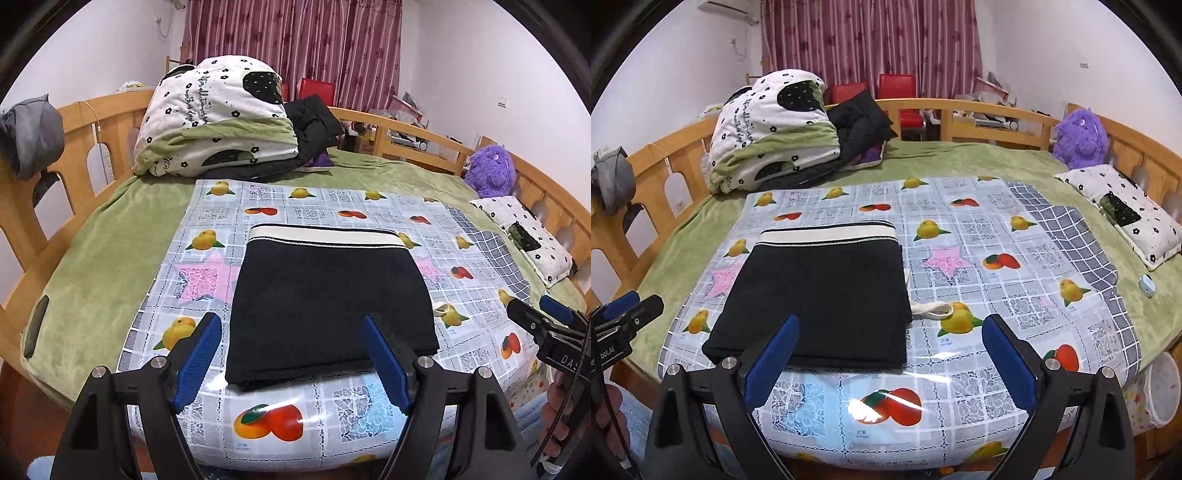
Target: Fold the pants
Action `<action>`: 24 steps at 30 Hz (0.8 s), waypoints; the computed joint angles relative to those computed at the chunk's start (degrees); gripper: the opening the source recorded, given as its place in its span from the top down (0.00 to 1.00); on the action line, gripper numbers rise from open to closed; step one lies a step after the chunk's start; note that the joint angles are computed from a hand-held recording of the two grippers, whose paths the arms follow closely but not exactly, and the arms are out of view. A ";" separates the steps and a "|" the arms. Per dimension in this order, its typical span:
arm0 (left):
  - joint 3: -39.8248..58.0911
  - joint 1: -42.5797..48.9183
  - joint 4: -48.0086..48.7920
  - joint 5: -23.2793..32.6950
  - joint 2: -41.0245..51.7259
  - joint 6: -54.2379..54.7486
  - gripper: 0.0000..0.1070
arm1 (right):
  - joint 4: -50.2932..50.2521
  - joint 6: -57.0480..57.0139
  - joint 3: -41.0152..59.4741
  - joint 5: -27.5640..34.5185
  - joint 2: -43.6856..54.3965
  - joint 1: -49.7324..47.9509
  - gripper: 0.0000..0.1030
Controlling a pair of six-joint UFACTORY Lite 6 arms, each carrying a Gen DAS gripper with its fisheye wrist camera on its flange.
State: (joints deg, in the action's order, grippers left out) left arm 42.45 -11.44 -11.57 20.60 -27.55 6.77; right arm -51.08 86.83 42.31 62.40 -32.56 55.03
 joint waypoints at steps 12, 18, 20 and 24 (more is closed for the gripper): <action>-0.53 -1.06 2.23 -0.23 -0.09 -2.11 0.28 | 0.04 0.40 0.71 1.34 0.78 1.09 0.05; -1.01 -1.17 2.80 -0.32 -0.64 -2.67 0.28 | 0.18 0.64 0.89 1.88 0.75 1.48 0.05; -1.21 -1.15 2.41 -0.25 -0.90 -2.32 0.28 | 0.32 0.72 1.03 1.85 1.00 1.41 0.05; -1.15 -1.15 2.73 -0.25 -1.09 -2.44 0.28 | 0.28 0.66 0.99 1.75 0.89 1.37 0.05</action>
